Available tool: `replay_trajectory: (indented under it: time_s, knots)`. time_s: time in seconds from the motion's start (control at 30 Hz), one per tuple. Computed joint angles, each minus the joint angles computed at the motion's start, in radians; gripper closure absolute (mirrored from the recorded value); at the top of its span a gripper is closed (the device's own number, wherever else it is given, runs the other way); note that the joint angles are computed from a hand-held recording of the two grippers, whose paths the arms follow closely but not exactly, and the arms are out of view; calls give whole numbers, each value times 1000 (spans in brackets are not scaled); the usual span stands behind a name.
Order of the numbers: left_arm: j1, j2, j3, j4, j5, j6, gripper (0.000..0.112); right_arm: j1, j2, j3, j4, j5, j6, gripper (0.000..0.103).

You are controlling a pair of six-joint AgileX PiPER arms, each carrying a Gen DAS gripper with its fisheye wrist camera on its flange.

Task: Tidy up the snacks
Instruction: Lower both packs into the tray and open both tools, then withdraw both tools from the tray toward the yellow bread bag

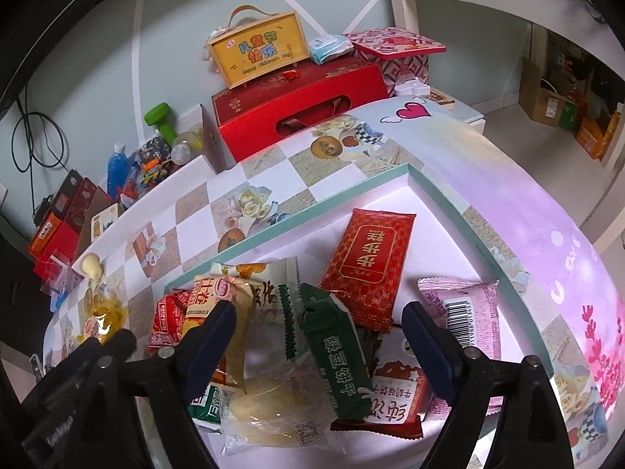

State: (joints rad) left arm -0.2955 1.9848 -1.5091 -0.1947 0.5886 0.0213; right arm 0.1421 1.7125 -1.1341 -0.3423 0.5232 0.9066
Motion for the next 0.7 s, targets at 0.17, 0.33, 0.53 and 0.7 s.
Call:
replay_trajectory:
  time_s: [0.17,0.33,0.53,0.7]
  knots:
    - [30,0,9,39,-20,-58,30,19,14,-18,-18,16,3,3]
    - [58,-12,34,101,-68,-136,16,44,19,-32,-48,24,20,0]
    - [87,-26,64,179,-122,-245,14,72,29,-53,-61,34,32,0]
    - [125,-33,70,137,-127,-218,9,104,34,-74,-63,33,32,0]
